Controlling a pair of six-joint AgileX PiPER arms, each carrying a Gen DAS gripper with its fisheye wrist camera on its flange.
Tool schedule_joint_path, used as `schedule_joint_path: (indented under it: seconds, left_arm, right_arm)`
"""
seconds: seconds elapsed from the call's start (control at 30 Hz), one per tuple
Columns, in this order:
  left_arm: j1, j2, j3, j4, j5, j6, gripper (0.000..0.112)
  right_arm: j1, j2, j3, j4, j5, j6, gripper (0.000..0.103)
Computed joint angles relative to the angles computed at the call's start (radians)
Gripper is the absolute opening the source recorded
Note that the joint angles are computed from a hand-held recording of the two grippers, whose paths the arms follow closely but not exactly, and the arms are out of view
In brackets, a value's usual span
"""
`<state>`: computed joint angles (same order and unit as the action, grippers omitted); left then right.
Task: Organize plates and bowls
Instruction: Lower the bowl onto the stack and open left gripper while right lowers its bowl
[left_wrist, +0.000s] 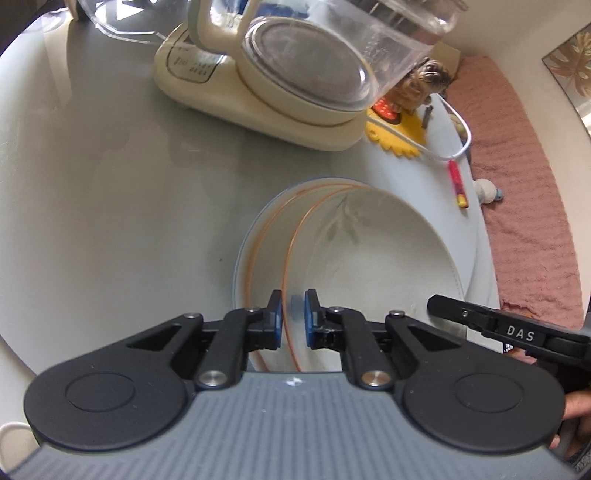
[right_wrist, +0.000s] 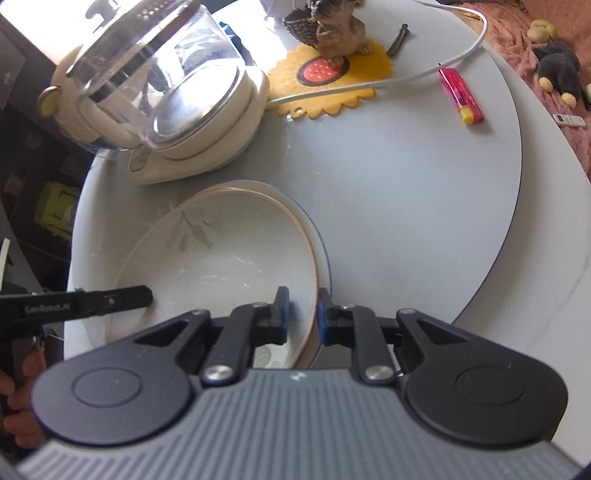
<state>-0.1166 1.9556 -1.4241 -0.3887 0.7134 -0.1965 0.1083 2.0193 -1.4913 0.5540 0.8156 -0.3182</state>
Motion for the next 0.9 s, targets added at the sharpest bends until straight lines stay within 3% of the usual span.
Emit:
schedule_joint_path:
  seconds: [0.5, 0.73, 0.9]
  left_arm:
    - [0.042, -0.061, 0.05, -0.016, 0.018, -0.082, 0.014]
    - [0.069, -0.176, 0.176, -0.092, 0.008, -0.02, 0.014]
    - [0.023, -0.287, 0.262, 0.009, -0.038, -0.119, 0.014]
  right_arm:
    - [0.048, 0.014, 0.006, -0.049, -0.066, 0.05, 0.017]
    - [0.057, 0.014, 0.016, -0.041, -0.089, 0.032, 0.021]
    - [0.057, 0.012, 0.025, -0.033, -0.101, 0.024, 0.019]
